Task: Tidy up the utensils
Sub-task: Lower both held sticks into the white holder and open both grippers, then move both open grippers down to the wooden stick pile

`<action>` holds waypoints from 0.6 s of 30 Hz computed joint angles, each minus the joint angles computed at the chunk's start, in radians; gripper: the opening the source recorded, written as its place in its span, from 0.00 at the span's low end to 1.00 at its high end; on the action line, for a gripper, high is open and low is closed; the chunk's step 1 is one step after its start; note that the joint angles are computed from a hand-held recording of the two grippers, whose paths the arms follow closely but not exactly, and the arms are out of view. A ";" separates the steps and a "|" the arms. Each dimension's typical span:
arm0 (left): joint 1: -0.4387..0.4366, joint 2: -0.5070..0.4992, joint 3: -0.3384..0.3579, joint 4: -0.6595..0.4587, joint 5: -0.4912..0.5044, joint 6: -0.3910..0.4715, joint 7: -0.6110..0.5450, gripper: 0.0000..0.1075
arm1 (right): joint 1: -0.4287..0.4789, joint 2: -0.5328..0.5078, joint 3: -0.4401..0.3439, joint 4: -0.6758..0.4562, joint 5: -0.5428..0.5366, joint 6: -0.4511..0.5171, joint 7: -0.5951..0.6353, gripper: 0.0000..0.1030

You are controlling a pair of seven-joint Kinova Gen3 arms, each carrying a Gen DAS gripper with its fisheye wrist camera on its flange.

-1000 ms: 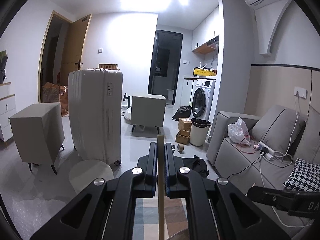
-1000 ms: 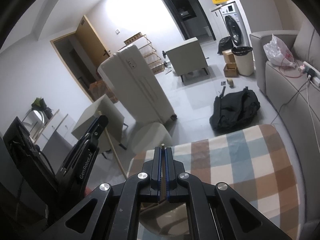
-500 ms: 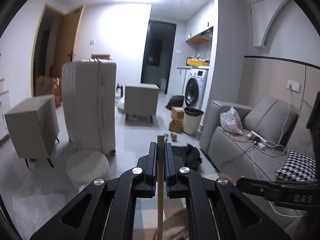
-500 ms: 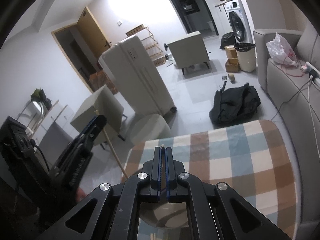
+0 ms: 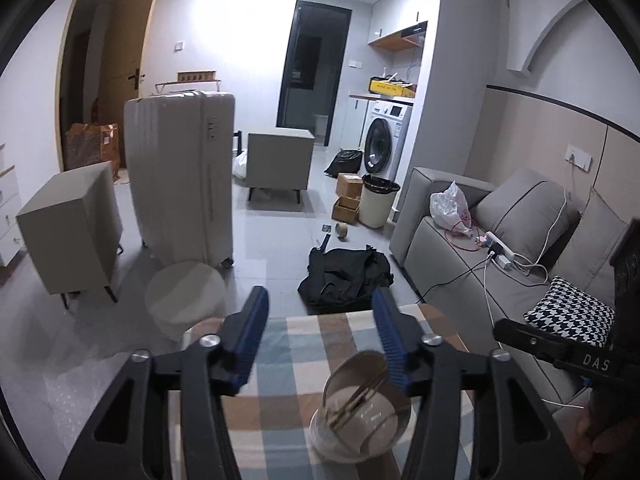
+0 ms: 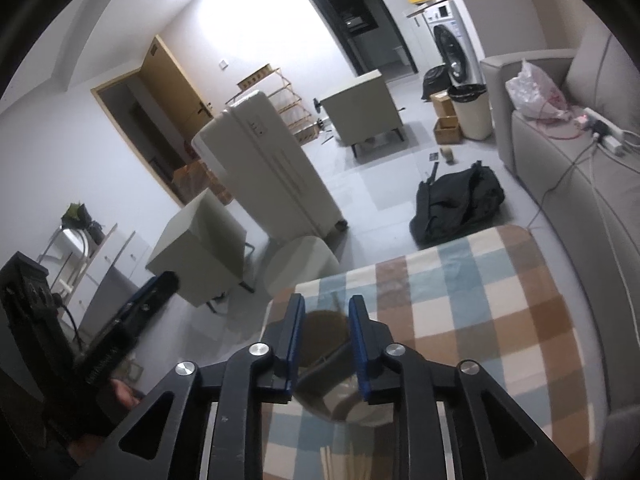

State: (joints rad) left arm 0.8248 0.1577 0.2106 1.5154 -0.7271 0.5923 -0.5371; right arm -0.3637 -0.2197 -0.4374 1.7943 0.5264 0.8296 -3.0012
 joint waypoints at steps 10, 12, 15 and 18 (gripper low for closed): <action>0.019 -0.074 0.078 0.032 -0.051 0.156 0.099 0.70 | 0.025 -0.088 -0.222 0.013 0.094 0.141 -0.179 0.48; 0.022 -0.084 0.096 0.049 -0.063 0.180 0.127 0.70 | 0.032 -0.096 -0.268 0.017 0.113 0.156 -0.212 0.56; 0.022 -0.087 0.120 0.061 -0.050 0.209 0.151 0.71 | 0.051 -0.114 -0.348 0.034 0.146 0.178 -0.271 0.62; 0.037 -0.080 0.136 0.068 -0.060 0.251 0.179 0.73 | 0.081 -0.135 -0.422 0.055 0.161 0.190 -0.317 0.68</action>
State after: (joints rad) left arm 0.8616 0.0773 0.3461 1.5835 -0.7869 0.8434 -0.3579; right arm -0.2829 -0.3549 -0.8597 1.8494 0.6872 1.0198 -3.3181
